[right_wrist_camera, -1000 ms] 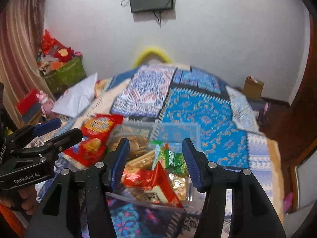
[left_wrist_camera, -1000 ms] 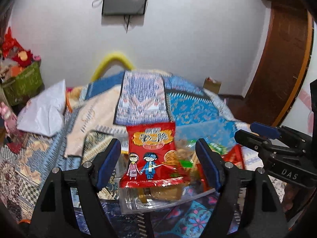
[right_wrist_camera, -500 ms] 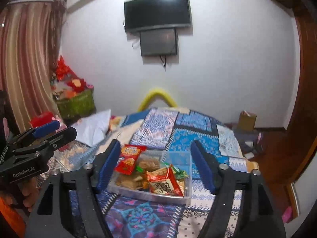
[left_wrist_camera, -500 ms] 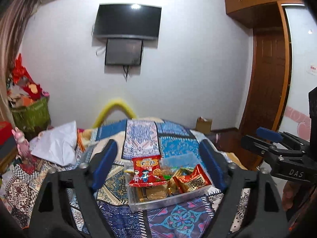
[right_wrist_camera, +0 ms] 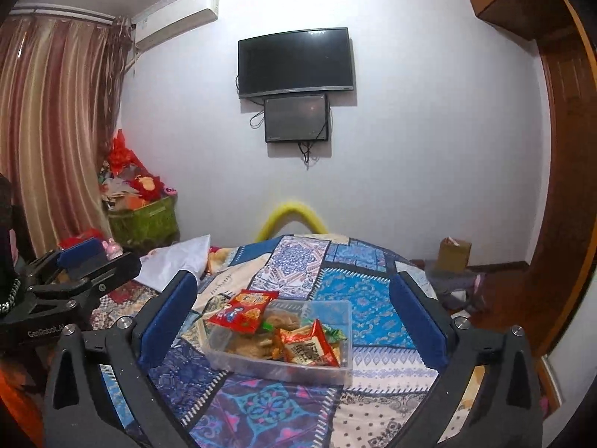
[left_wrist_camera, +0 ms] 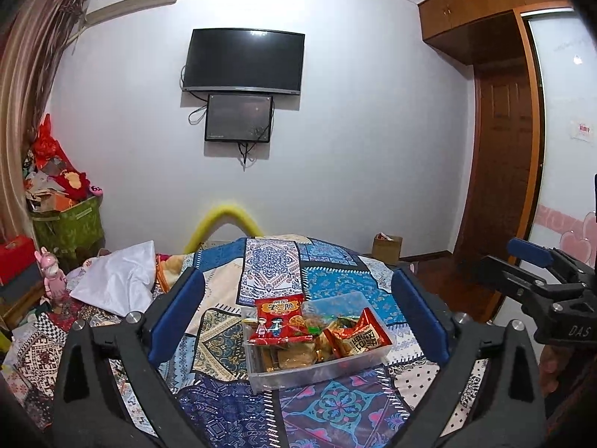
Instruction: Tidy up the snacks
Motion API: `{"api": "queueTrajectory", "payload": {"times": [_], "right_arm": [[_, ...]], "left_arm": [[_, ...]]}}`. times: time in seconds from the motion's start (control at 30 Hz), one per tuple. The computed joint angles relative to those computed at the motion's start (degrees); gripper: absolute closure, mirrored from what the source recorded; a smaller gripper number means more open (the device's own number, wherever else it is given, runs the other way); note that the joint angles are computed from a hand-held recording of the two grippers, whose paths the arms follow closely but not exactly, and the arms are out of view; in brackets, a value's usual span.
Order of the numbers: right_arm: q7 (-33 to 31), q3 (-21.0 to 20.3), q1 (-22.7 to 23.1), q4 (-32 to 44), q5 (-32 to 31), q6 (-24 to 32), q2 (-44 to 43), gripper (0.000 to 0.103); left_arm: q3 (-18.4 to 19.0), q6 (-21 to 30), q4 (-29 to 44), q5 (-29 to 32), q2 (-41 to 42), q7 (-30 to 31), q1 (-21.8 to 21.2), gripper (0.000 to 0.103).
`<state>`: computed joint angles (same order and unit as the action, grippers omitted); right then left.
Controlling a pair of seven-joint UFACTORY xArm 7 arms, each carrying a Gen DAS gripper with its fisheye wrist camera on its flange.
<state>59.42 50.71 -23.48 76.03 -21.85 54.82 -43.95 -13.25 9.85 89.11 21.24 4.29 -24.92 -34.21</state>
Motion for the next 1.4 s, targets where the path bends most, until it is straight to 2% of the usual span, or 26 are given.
{"api": "queueTrajectory", "payload": {"times": [0.53,1.4], "right_arm": [[0.7,-0.9,2.4,-2.0,1.4,1.6,-1.9,0.000],[0.2,-0.8,1.6,-1.2,2.1,1.7,-2.3,0.000]], "left_arm": [[-0.8,0.1,-1.3,-1.9,-0.6,2.2,0.1,0.002],[-1.3,0.2,-2.3,-3.7,-1.0,4.9,0.0,0.002]]}}
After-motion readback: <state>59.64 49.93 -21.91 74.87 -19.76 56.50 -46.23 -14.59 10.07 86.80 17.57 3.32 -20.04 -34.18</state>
